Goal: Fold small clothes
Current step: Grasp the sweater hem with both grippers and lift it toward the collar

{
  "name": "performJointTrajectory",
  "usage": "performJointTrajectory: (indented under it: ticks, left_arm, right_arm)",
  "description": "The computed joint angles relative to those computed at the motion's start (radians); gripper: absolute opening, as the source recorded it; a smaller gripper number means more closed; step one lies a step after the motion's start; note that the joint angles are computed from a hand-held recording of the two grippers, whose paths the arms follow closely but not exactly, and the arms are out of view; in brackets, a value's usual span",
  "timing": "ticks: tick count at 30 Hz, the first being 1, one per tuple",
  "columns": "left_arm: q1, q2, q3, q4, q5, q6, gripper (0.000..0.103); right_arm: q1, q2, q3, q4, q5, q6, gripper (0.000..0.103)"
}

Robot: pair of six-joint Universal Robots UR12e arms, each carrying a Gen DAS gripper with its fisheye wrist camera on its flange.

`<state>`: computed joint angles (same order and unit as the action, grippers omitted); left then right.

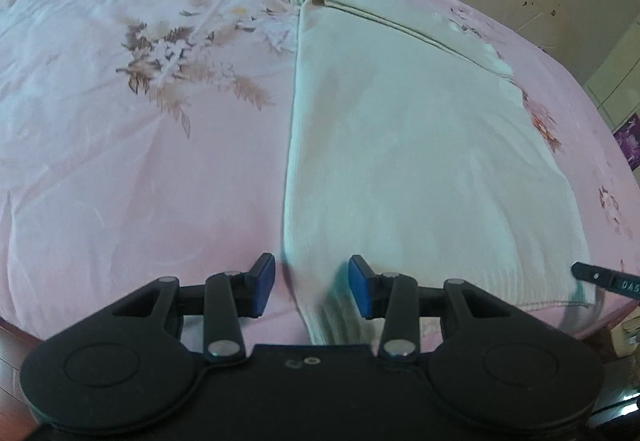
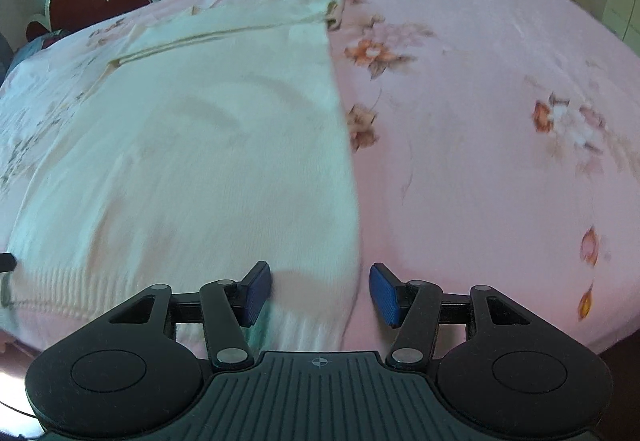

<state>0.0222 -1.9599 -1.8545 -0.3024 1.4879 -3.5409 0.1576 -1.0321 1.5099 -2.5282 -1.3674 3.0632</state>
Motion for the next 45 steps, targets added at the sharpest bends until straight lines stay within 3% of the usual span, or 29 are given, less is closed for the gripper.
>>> performJointTrajectory:
  ticks: [2, 4, 5, 7, 9, 11, 16, 27, 37, 45]
  left_arm:
    - [0.009, 0.000, -0.002, -0.005, -0.053, -0.013, 0.038]
    - [0.017, -0.001, -0.002, -0.011, -0.105, -0.019, 0.036]
    - [0.022, -0.002, -0.004, -0.011, -0.132, -0.026, 0.033]
    - [0.034, -0.005, -0.012, 0.001, -0.178, -0.060, 0.025]
    - [0.048, -0.011, -0.017, 0.016, -0.224, -0.095, 0.014]
    - [0.060, -0.018, -0.019, 0.034, -0.266, -0.126, 0.009]
    - [0.075, -0.024, -0.017, 0.124, -0.322, -0.173, 0.008]
    - [0.082, -0.087, 0.126, 0.282, -0.284, -0.179, 0.008]
    - [0.079, -0.194, 0.317, 0.302, -0.228, -0.192, 0.008]
    - [0.084, -0.310, 0.511, 0.203, -0.191, -0.211, 0.008]
  right_arm:
    - [0.001, -0.005, 0.004, 0.009, 0.001, -0.002, 0.055]
    - [-0.001, -0.007, 0.001, 0.030, 0.016, 0.002, 0.038]
    - [-0.003, -0.008, 0.000, 0.038, 0.026, 0.003, 0.034]
    - [-0.009, -0.007, -0.005, 0.053, 0.054, 0.010, 0.011]
    - [-0.010, -0.006, -0.010, 0.063, 0.070, 0.017, 0.009]
    - [-0.012, -0.007, -0.013, 0.066, 0.088, 0.011, 0.009]
    - [-0.030, -0.005, -0.031, 0.040, 0.208, 0.060, 0.009]
    - [-0.044, 0.087, -0.196, -0.072, 0.309, 0.182, 0.009]
    - [-0.037, 0.266, -0.484, -0.061, 0.333, 0.264, 0.009]
    - [-0.032, 0.497, -0.875, 0.107, 0.343, 0.340, 0.009]
